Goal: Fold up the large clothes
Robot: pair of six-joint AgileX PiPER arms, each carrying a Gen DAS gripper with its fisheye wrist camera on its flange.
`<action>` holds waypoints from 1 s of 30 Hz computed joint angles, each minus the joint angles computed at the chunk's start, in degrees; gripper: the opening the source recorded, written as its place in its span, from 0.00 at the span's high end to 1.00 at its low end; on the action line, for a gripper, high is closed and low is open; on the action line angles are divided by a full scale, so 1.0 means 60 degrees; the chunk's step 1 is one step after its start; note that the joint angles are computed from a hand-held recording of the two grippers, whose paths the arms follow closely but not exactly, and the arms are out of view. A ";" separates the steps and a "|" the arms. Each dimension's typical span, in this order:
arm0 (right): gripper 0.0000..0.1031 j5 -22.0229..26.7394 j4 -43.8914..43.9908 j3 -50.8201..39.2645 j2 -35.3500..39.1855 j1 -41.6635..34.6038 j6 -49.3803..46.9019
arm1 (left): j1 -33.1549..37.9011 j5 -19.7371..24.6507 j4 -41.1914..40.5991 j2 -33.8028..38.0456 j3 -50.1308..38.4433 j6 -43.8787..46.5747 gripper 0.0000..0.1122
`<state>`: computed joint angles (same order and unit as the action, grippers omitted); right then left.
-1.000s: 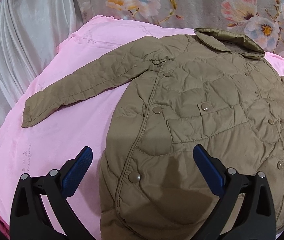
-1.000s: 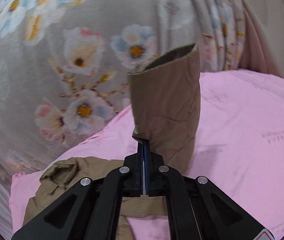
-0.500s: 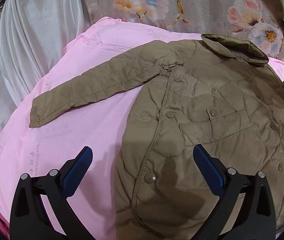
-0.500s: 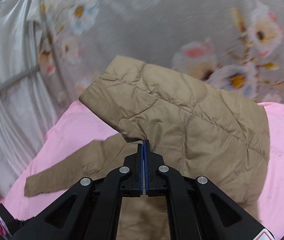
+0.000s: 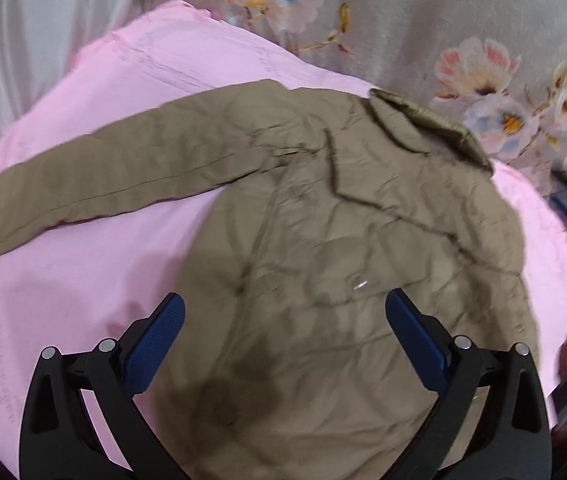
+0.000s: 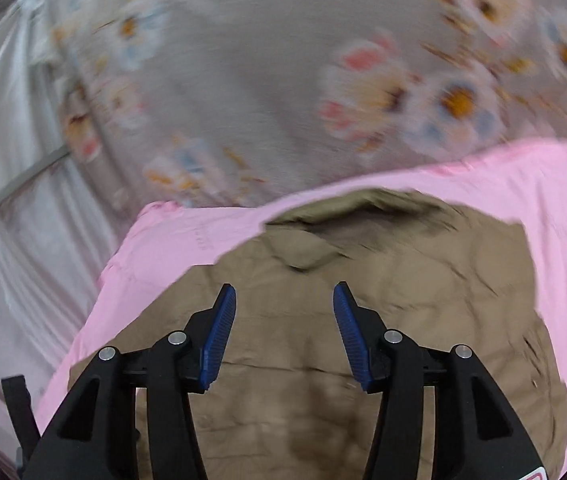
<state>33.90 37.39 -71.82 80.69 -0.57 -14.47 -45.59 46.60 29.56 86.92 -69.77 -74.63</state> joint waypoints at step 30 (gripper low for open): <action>0.97 -0.1584 0.3728 0.3342 0.0837 -0.3589 -0.3256 | 0.0825 -0.1822 0.0843 0.3697 -0.2489 0.0722 0.88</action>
